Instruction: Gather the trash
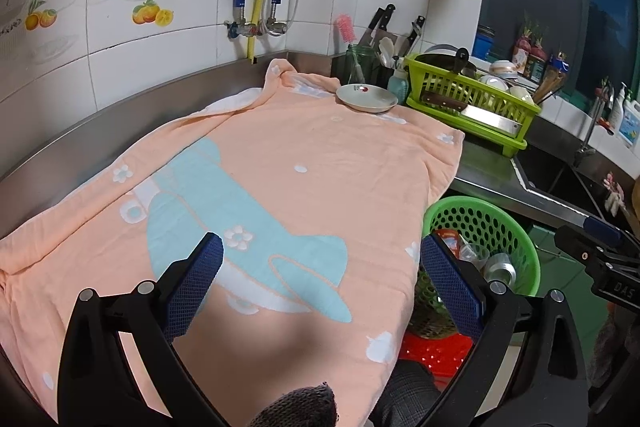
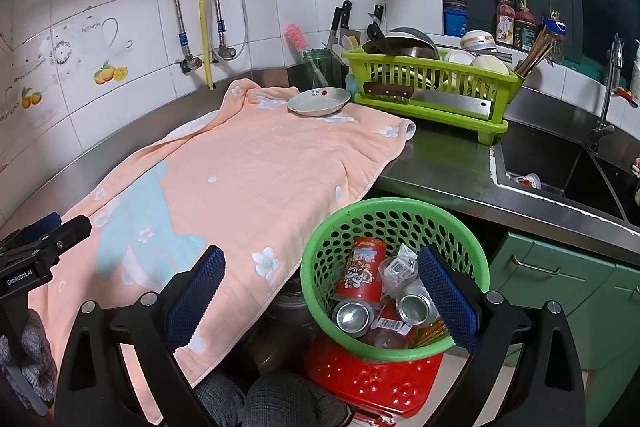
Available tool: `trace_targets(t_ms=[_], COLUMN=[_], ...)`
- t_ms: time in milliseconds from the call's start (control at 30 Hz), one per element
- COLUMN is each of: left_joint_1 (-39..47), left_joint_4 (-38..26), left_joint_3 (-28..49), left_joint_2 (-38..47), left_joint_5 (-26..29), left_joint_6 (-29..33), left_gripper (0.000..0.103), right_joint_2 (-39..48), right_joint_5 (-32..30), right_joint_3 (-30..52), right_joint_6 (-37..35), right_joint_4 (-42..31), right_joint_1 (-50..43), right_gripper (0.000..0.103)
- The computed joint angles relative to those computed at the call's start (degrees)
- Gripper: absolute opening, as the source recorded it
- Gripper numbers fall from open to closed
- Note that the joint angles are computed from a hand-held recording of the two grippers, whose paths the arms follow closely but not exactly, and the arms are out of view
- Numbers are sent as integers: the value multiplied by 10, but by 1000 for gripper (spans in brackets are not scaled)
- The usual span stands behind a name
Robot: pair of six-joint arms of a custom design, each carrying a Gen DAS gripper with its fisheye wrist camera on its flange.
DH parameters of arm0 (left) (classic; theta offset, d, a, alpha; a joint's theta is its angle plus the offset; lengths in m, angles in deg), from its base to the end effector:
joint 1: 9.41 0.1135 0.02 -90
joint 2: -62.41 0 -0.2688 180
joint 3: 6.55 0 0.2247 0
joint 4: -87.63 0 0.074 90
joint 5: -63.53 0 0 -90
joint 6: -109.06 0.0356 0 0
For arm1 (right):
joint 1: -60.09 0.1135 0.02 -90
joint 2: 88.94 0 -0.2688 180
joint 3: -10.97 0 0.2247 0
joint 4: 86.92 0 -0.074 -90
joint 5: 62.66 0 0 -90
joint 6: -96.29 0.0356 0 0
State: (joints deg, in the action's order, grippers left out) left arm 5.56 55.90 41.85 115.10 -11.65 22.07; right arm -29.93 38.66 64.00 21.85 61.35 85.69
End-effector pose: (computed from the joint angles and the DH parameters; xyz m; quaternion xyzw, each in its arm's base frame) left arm 0.1655 0.0348 0.2467 -0.0338 0.8849 -0.0432 0.4625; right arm 0.1755 0.0763 0.2539 -0.0349 0.8937 0.0713 0.4416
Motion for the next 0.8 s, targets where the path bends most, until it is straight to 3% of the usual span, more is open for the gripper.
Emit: trace_targets(t_ms=[800], left_joint_1=[-11], left_joint_4=[3], left_joint_3=[-1], left_joint_2=[0], left_joint_5=[-6], left_joint_6=[0], left_gripper=[98], right_joint_2=[-1], right_joint_5=[11], right_joint_3=[0], right_joint_6=[14], right_joint_4=[-1], right_joint_1=[20], right_gripper=[94])
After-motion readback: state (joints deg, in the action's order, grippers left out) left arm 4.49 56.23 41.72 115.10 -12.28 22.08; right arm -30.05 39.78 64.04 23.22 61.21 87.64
